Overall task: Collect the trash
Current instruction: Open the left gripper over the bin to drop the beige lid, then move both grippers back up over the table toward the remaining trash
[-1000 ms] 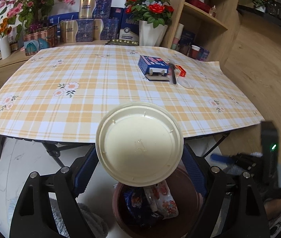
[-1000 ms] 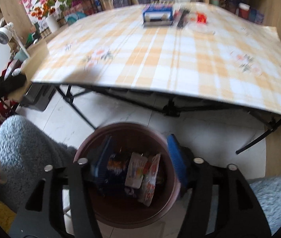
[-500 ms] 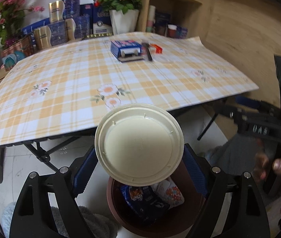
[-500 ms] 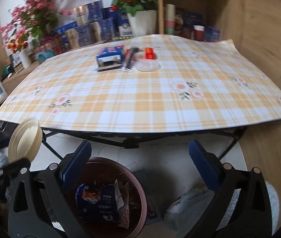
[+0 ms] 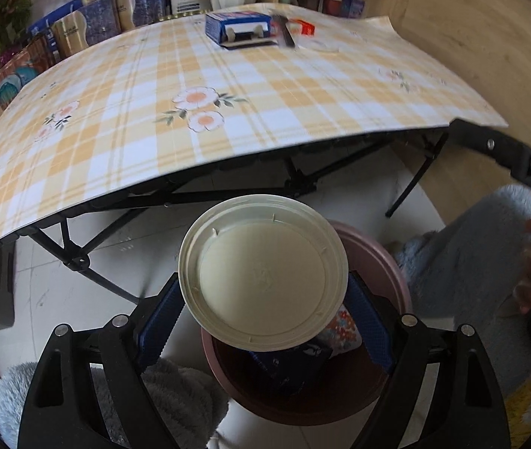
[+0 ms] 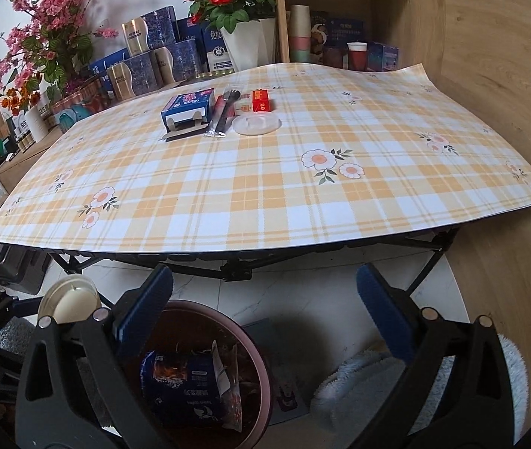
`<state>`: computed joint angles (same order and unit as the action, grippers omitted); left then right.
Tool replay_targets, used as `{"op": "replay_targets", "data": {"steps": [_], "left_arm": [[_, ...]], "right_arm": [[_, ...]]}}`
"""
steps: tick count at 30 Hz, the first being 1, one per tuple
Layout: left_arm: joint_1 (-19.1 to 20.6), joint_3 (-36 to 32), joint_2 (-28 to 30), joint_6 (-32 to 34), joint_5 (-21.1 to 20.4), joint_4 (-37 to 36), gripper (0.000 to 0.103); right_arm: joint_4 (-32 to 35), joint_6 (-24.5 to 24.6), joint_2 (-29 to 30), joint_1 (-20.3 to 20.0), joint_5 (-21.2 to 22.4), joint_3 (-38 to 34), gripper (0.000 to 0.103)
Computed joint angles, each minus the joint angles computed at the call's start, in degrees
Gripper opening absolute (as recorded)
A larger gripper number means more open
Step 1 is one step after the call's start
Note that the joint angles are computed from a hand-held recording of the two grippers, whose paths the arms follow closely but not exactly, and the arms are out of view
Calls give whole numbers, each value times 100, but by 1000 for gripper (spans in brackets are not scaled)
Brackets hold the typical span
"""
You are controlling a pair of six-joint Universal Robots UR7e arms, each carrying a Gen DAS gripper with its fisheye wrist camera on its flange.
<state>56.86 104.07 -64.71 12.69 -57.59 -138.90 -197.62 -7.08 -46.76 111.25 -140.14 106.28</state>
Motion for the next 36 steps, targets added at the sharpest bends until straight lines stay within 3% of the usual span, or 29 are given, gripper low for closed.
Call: {"op": "replay_targets", "data": {"steps": [12,26,36], "left_arm": [[-12,8,-10,-81,102,-19,95],[81,-51,-213,-460,-154,-929,95],[202,-561,-106,-839,-122,-1103,96]], "right_arm": [[99,74,-31,-23,37,15,97],[435,217,-126,-45,218,-73,97],[968,-405,-221,-159,439,-534,97]]}}
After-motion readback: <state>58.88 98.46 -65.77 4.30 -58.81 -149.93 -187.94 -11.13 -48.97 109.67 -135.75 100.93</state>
